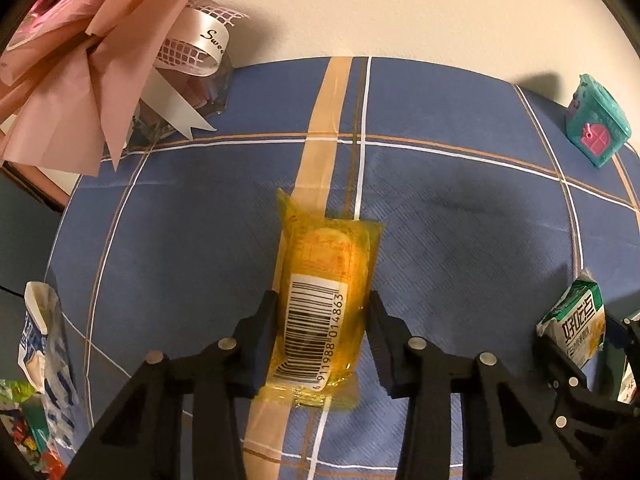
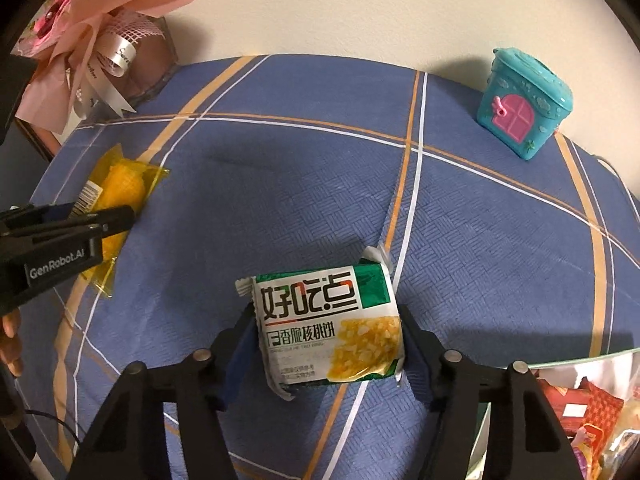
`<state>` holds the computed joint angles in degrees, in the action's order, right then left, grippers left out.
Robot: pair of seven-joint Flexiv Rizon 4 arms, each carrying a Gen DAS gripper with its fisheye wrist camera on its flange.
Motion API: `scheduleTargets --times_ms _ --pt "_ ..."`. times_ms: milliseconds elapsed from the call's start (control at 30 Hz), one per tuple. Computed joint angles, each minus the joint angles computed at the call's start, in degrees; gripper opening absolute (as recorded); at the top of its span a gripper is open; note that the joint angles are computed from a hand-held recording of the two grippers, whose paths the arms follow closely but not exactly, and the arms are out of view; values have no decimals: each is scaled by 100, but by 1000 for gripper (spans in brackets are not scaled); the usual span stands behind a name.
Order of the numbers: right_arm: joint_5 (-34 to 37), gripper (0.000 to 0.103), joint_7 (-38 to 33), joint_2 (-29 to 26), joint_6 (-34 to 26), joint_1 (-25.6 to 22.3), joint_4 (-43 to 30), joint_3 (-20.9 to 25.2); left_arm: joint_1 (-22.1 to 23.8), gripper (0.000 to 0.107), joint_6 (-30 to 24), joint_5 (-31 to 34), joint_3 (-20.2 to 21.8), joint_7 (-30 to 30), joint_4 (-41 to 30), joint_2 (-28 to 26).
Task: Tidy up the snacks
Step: 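Grasp the yellow cake packet with left tool while right tool grasps green-white biscuit packet, then carry the yellow packet with left tool over the tray while right tool carries biscuit packet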
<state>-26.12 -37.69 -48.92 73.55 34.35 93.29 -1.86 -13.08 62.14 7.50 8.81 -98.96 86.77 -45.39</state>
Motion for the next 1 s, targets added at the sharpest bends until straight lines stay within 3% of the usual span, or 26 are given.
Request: scheduleTargets --times_ms 467,1000 --pt "155 65 30 274 13 -89 272 145 -108 43 214 -325 -125 -945 764 484" --pt "85 66 471 1295 186 -102 1391 94 -502 43 650 -27 -26 -2073 1755 1361"
